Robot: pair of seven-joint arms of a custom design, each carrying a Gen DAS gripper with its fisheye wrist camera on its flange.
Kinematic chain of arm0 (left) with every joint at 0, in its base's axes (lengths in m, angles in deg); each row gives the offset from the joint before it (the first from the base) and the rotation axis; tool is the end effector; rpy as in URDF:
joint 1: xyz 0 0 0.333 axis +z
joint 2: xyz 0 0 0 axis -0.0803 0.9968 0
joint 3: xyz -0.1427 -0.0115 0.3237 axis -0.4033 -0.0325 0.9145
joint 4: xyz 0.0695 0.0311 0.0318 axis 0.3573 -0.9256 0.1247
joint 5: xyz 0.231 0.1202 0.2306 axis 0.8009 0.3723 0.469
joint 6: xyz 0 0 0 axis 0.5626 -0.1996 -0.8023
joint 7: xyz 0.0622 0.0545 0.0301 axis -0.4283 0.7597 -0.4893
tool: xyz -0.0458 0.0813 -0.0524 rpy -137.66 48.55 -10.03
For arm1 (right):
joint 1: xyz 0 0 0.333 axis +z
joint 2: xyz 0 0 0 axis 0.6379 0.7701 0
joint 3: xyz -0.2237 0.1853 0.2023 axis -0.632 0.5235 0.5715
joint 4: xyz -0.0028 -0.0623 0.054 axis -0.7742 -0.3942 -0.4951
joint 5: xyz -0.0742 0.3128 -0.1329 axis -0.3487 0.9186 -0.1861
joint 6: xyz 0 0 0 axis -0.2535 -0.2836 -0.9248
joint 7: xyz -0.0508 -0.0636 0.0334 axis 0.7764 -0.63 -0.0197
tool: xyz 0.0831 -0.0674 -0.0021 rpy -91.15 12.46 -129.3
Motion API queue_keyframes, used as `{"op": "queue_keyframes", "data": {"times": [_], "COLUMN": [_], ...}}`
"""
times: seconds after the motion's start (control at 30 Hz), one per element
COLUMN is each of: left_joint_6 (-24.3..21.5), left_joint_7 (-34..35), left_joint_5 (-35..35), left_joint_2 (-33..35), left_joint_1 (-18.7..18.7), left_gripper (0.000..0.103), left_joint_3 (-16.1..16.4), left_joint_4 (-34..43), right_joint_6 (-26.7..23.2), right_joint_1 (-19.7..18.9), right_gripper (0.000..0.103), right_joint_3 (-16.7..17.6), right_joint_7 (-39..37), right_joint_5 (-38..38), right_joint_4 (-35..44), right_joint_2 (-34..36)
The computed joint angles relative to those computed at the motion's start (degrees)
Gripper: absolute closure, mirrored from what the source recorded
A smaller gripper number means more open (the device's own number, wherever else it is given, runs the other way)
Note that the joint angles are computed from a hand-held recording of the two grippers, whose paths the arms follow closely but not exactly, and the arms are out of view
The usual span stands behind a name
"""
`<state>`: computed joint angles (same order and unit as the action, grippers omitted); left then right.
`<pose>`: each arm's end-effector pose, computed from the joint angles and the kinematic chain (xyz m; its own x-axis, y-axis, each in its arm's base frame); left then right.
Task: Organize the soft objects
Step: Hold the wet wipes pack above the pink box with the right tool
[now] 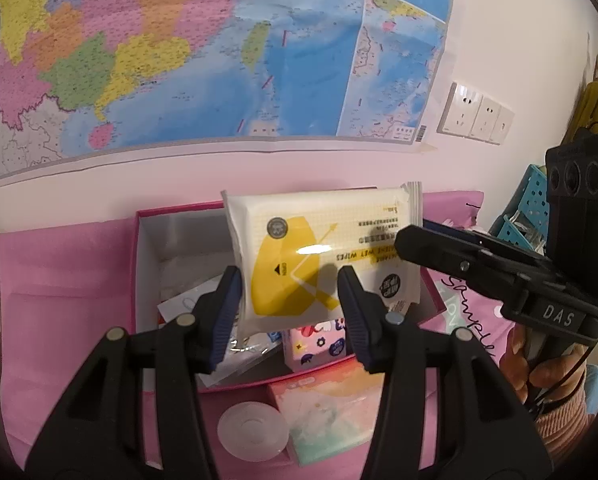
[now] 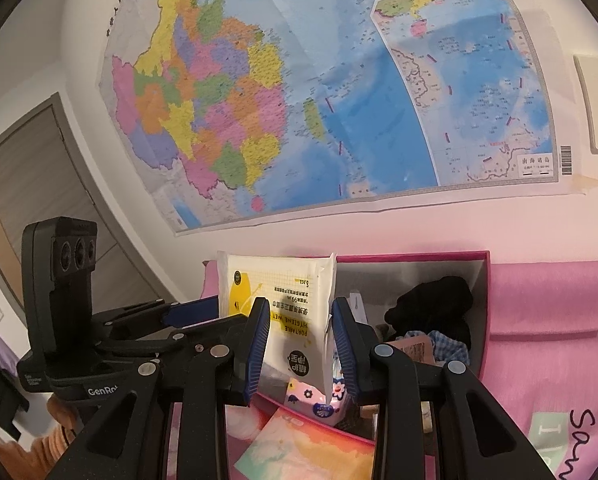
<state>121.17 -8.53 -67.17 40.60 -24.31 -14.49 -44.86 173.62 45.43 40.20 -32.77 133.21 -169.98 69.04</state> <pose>0.5482 -0.1753 0.4070 -0.1842 -0.9740 0.1318 -0.6806 0.0296 -0.7321 0.5750 0.0861 0.4111 0.5373 -0.6974 -0.4742 -0.6684 -0.0092 -0.7438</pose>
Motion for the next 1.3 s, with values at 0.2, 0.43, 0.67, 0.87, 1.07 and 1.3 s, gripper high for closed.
{"op": "queue_keyframes", "data": {"times": [0.2,0.43,0.67,0.87,1.07,1.3], "left_joint_6": [-1.6,-3.7,-5.4,-8.2,-10.2,-12.2], "left_joint_7": [-2.2,-4.7,-6.8,-7.2,-6.8,-6.6], "left_joint_5": [3.4,6.4,9.3,11.0,11.3,10.8], "left_joint_2": [0.7,1.8,2.6,4.5,5.9,7.0], "left_joint_1": [5.8,9.2,11.1,13.3,17.0,17.8], "left_gripper": [0.052,0.052,0.052,0.052,0.052,0.052], "left_joint_3": [-5.0,-7.3,-8.3,-10.4,-14.0,-15.1], "left_joint_4": [1.4,3.6,5.6,8.8,10.6,12.3], "right_joint_6": [0.1,1.5,2.3,3.5,4.8,5.6], "right_joint_1": [0.0,0.5,0.5,0.4,0.2,-0.2], "right_gripper": [0.07,0.07,0.07,0.07,0.07,0.07], "right_joint_3": [0.2,0.6,1.3,1.8,2.5,3.5], "right_joint_7": [0.2,1.0,2.2,3.7,5.9,8.6], "right_joint_5": [-0.1,-1.3,-2.1,-2.7,-4.0,-6.3], "right_joint_4": [0.7,2.6,4.5,6.6,8.7,10.3], "right_joint_2": [0.4,1.8,3.4,5.2,7.2,8.9]}}
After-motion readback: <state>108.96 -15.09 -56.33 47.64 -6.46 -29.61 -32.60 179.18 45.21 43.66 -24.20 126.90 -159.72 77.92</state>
